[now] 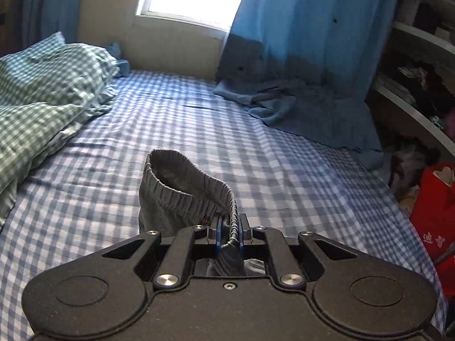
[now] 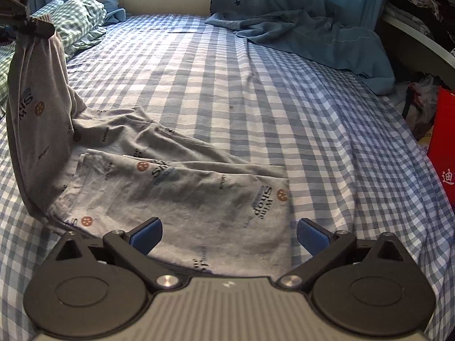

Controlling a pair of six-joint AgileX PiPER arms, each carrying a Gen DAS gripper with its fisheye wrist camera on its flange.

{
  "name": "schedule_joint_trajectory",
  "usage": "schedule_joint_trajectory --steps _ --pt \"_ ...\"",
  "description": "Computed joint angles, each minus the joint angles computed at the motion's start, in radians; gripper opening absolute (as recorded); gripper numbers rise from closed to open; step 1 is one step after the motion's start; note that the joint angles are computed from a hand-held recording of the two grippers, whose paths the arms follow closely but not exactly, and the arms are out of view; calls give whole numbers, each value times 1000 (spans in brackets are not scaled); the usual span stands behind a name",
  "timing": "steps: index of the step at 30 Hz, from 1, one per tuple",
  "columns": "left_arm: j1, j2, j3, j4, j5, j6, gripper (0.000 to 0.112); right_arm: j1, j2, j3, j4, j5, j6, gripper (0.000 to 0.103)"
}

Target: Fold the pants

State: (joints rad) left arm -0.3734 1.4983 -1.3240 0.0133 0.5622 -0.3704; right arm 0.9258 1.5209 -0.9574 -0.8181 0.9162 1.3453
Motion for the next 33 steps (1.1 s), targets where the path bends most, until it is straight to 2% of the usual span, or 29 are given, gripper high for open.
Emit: schedule_joint_trajectory --steps 6,10,17,21,25,27,28,29,32,33 --pt "-263 124 -165 191 127 -203 10 -190 -196 250 -55 -170 -134 103" --pt "-396 233 -266 230 184 -272 10 -377 -297 368 -12 -265 -292 103" --pt "-524 440 -419 243 273 -274 11 -728 -375 457 169 -413 -678 103" --pt "-534 509 -457 181 307 -291 20 -831 -361 456 246 -479 -828 103" --pt "-517 462 -364 110 261 -385 58 -868 -300 421 292 -526 -898 103" --pt "-528 432 -317 158 258 -474 61 -872 -259 388 340 -544 -931 103" --pt "-527 417 -297 174 267 -504 66 -874 -245 373 377 -554 -961 103" --pt "-526 405 -282 192 284 -535 75 -874 -229 355 429 -561 -1004 103" --pt "-526 379 -249 303 377 -689 96 -854 -171 277 636 -553 -1158 103" --pt "-522 373 -235 341 415 -738 99 -838 -145 242 696 -536 -1190 103"
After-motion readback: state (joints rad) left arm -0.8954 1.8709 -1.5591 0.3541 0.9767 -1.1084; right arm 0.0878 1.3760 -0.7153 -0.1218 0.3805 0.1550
